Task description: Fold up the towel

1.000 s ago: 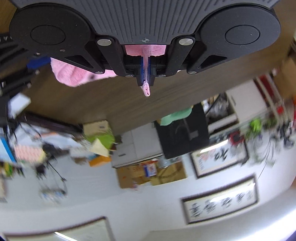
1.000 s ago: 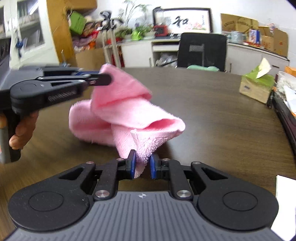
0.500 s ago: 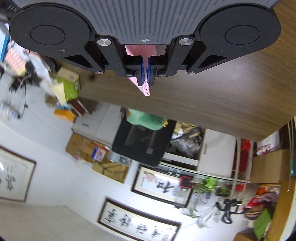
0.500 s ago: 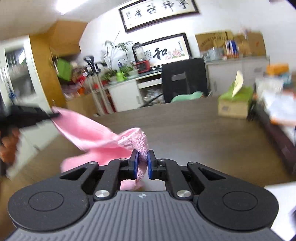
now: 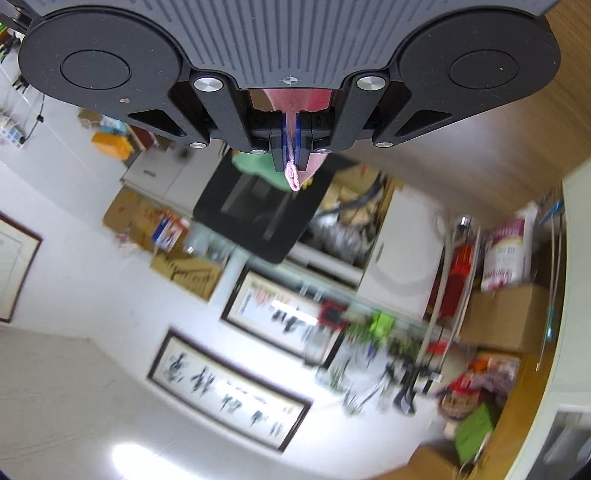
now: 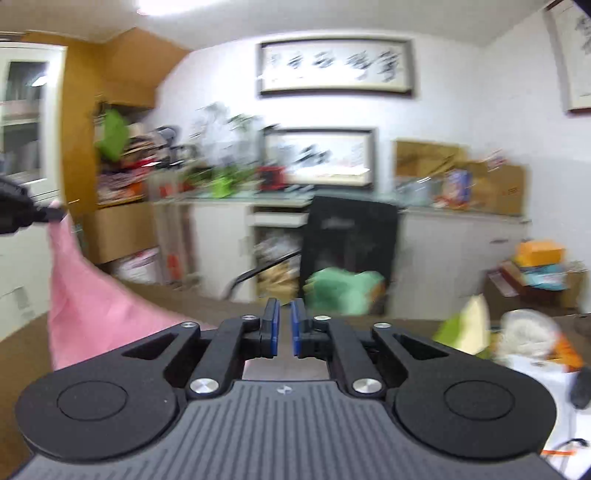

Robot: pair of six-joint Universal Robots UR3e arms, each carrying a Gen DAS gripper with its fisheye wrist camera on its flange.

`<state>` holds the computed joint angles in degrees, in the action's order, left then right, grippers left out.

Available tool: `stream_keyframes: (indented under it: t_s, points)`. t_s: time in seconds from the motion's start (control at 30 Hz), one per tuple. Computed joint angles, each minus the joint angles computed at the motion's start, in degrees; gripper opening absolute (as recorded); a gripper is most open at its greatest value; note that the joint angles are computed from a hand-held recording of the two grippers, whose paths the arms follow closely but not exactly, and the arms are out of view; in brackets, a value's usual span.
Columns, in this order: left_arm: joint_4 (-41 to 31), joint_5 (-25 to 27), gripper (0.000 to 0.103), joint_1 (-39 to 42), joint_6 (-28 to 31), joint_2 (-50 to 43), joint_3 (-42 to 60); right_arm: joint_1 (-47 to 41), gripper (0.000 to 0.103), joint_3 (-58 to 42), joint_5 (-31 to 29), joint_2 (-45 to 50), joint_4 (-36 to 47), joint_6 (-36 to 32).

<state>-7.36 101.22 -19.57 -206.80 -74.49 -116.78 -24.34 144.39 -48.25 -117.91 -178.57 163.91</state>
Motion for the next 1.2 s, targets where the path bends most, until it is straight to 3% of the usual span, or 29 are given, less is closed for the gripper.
stream_keyframes:
  t_s: [0.07,0.13,0.23,0.37,0.57,0.67,0.77,0.9,0.97,1.03,1.2]
  points:
    - [0.4,2.9,0.003,-3.3,1.7,0.5,-0.8,2.6,0.023,1.8,-0.7,4.5,-4.5,-1.3]
    - [-2.3,4.1,0.003,-6.5,2.8,1.3,-0.8,8.0,0.033,2.4,-5.1,11.4,-9.9,-0.5]
    - [-3.8,9.8,0.003,-13.3,4.8,0.5,0.4,12.3,0.049,2.4,-4.8,16.3,-10.1,2.4]
    - [-1.8,16.5,0.003,-22.3,4.8,1.6,-2.9,15.4,0.05,2.9,1.0,20.4,-7.1,8.5]
    - [4.5,26.2,0.003,-40.3,-5.7,-0.4,-16.6,21.1,0.05,-1.2,0.8,19.9,0.4,15.6]
    - [12.2,29.4,0.004,-49.3,-11.5,-8.9,-22.0,30.3,0.05,-6.0,-8.8,20.1,1.4,15.4]
    - [20.0,30.5,0.004,-53.4,-17.0,-16.6,-24.8,41.8,0.05,-12.6,-20.1,23.9,1.3,13.6]
    - [33.3,31.7,0.004,-54.0,-19.8,-23.6,-27.7,52.7,0.048,-23.3,-26.0,30.6,5.8,10.6]
    - [38.6,31.2,0.004,-53.1,-20.0,-25.3,-29.6,60.2,0.044,-32.6,-32.1,37.6,9.0,8.9]
    - [42.2,30.5,0.004,-52.5,-21.4,-26.6,-31.1,65.1,0.039,-44.4,-37.2,44.4,17.6,9.4]
    - [46.5,33.8,0.004,-56.3,-27.8,-25.9,-36.9,73.4,0.038,-72.9,-47.9,63.8,34.1,11.3]
